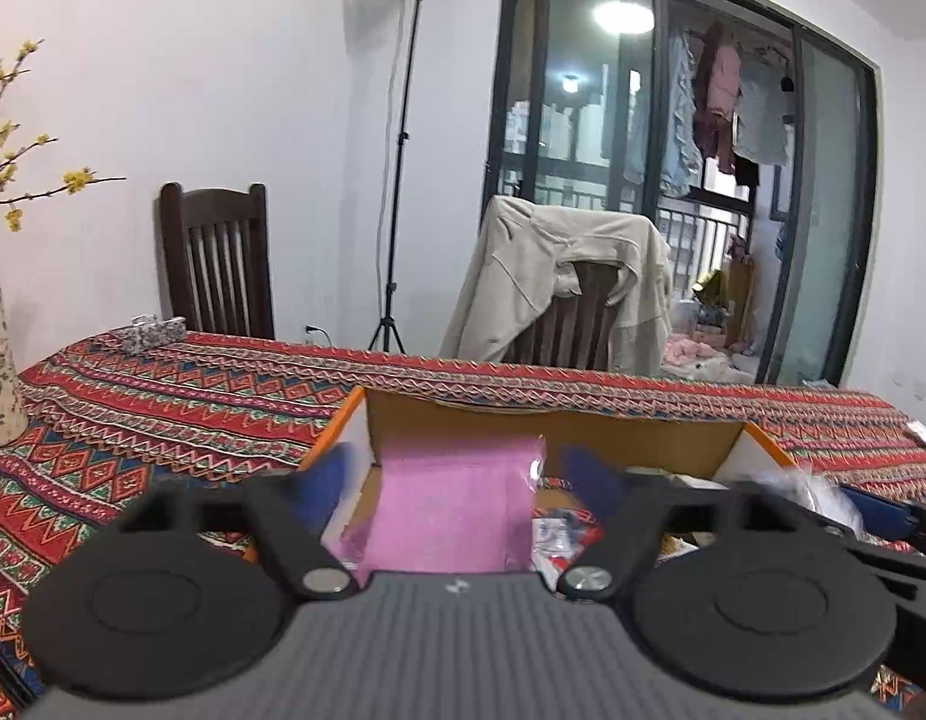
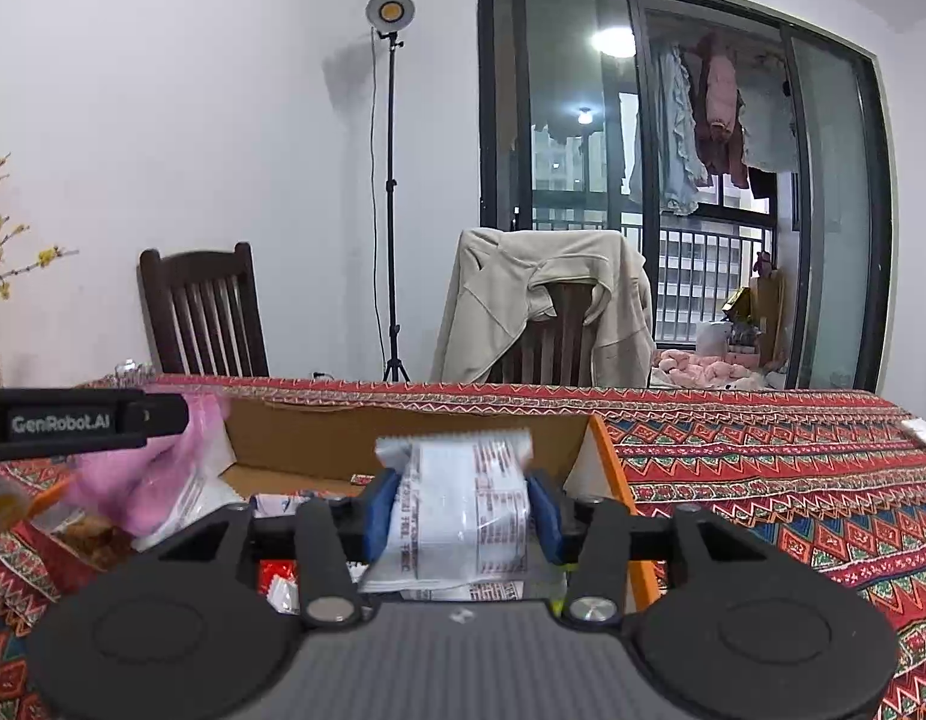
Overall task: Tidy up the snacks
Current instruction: 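Lower both packets into the cardboard box and open both grippers, then move both open grippers back toward the remaining packets on the table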
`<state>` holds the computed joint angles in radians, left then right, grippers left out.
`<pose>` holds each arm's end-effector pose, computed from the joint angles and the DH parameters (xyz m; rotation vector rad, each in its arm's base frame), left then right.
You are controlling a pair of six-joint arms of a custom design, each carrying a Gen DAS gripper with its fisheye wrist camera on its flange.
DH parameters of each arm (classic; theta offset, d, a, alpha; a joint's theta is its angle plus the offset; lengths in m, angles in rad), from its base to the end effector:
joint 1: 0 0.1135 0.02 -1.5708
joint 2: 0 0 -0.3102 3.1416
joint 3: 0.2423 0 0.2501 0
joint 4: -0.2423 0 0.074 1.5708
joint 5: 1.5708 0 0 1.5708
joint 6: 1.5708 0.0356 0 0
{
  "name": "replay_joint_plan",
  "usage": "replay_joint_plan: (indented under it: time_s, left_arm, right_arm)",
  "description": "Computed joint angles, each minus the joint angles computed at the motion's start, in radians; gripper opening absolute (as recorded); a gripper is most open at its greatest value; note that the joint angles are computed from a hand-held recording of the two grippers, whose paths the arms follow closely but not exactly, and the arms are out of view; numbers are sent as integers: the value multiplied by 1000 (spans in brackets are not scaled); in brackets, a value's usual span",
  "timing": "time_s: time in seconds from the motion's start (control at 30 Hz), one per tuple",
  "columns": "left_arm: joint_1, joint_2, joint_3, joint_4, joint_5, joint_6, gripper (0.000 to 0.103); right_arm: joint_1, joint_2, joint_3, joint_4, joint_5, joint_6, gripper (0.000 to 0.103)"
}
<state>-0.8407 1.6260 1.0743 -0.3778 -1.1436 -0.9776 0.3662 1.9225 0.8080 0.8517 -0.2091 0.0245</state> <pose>0.2432 -0.2231 0.2760 -0.5279 1.8430 0.2500 0.3641 0.1475 0.1849 -0.4604 1.7948 0.4649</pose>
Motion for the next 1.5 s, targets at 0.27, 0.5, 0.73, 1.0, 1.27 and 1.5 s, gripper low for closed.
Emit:
replay_joint_plan:
  time_s: [0.27,0.5,0.73,1.0,1.27,1.5]
  left_arm:
    - [17,-30,-35,8,8,-59,103]
    - [6,-36,-21,-26,2,-77,103]
    - [-63,-49,104,-272,-46,-205,103]
    - [-171,-68,181,-582,-46,-434,103]
    - [-321,-59,141,-855,3,-757,103]
    - [-463,-25,58,-982,62,-1013,103]
  right_arm:
    - [-15,4,-16,30,-9,34,103]
    - [-5,-6,-23,28,1,18,103]
    - [-2,-112,-43,-73,22,5,103]
    - [-28,-294,-149,-145,2,-31,103]
    - [-109,-421,-302,-172,-93,-52,103]
    - [-183,-469,-432,-163,-148,-57,103]
